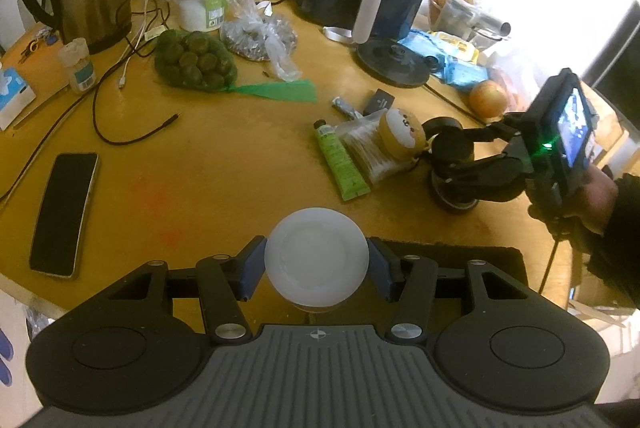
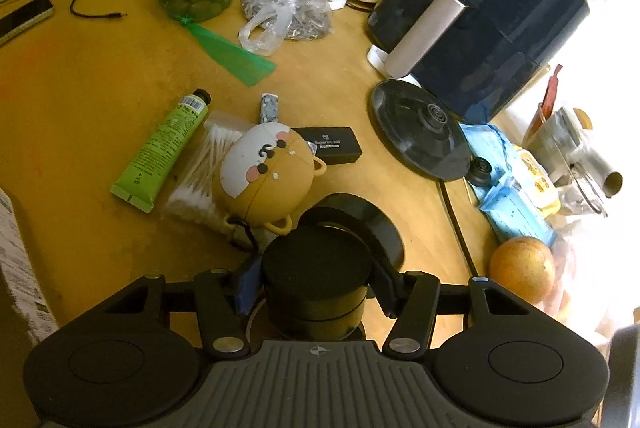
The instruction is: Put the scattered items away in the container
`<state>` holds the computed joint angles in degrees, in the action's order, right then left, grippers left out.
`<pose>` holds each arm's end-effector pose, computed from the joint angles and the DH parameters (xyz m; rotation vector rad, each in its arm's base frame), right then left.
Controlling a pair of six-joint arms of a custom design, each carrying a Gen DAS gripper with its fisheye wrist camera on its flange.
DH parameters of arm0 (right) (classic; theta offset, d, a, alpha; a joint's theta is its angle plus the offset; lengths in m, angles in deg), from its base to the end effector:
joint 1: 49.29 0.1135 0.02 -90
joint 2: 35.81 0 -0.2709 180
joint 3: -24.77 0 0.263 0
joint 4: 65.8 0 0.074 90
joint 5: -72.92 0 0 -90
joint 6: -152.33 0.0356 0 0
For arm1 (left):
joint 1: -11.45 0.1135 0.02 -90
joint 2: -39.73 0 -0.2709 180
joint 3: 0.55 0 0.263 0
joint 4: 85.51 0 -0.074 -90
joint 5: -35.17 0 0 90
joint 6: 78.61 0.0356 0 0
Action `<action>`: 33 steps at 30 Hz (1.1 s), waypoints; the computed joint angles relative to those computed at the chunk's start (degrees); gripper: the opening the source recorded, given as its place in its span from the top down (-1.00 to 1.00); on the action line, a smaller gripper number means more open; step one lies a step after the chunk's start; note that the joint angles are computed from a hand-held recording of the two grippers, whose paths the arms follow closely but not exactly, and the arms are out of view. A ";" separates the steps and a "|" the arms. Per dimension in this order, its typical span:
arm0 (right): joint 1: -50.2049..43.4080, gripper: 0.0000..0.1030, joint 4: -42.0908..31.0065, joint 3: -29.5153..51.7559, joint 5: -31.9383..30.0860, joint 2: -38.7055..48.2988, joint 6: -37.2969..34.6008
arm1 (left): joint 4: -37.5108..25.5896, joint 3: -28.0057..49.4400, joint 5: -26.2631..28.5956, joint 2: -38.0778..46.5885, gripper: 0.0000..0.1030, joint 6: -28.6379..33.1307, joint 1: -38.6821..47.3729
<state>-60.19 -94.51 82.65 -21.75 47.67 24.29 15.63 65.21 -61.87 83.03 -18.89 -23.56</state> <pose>0.2856 -0.0520 0.1801 -0.6262 2.4528 -0.2436 0.1060 -0.0689 0.3087 0.0583 2.5687 -0.2853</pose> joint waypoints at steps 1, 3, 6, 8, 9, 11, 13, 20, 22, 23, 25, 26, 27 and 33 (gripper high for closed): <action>-0.32 -0.16 -0.36 -0.17 -0.36 -0.84 0.29 | 0.13 0.18 0.04 0.20 -0.03 0.29 0.02; -1.27 -0.15 -1.92 0.07 -1.62 -2.31 1.09 | 0.47 0.48 0.53 0.43 -0.03 1.43 0.56; -3.16 -0.16 -5.27 0.83 -4.10 -4.58 3.67 | 1.06 1.06 1.09 0.90 -0.03 2.82 0.86; -4.40 -0.16 -6.27 0.43 -5.24 -6.99 5.22 | 1.41 1.48 1.33 1.17 -0.03 3.59 0.81; -5.07 -0.16 -6.91 0.35 -5.91 -8.07 5.93 | 1.59 1.69 1.44 1.34 -0.03 3.99 0.75; -6.91 -0.16 -8.71 0.69 -7.97 -9.91 7.56 | 1.86 2.27 1.62 1.68 -0.03 4.63 0.55; -8.64 -0.16 -10.89 1.27 -9.60 -11.87 9.41 | 2.01 2.87 1.98 1.89 -0.03 5.39 0.56; -13.93 -0.16 -17.90 2.07 -14.67 -20.25 11.74 | 2.85 4.55 1.95 3.18 -0.03 6.52 -1.18; -15.48 -0.16 -20.24 2.24 -15.99 -22.65 12.02 | 2.73 5.30 0.95 3.68 -0.03 5.73 -2.44; -16.44 -0.16 -21.95 2.62 -16.81 -23.64 12.02 | 2.69 5.81 0.08 4.00 -0.03 4.94 -3.51; -18.54 -0.16 -25.02 3.19 -18.72 -25.49 11.52 | 2.56 6.76 -1.53 4.71 -0.03 3.39 -5.55; -19.81 -0.16 -26.92 3.60 -19.76 -26.51 11.02 | 2.50 7.18 -2.28 5.07 -0.03 2.73 -6.47; -21.10 -0.16 -28.65 3.97 -20.72 -27.47 10.59 | 2.39 7.79 -3.40 5.66 -0.03 1.71 -7.79; -31.60 -0.16 -38.08 6.04 -29.10 -30.76 4.58 | 0.67 11.17 -9.65 9.56 -0.03 -4.54 -15.04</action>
<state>-91.79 -132.59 88.69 -50.85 16.91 28.87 16.30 76.38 -71.52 92.59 -23.43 -38.60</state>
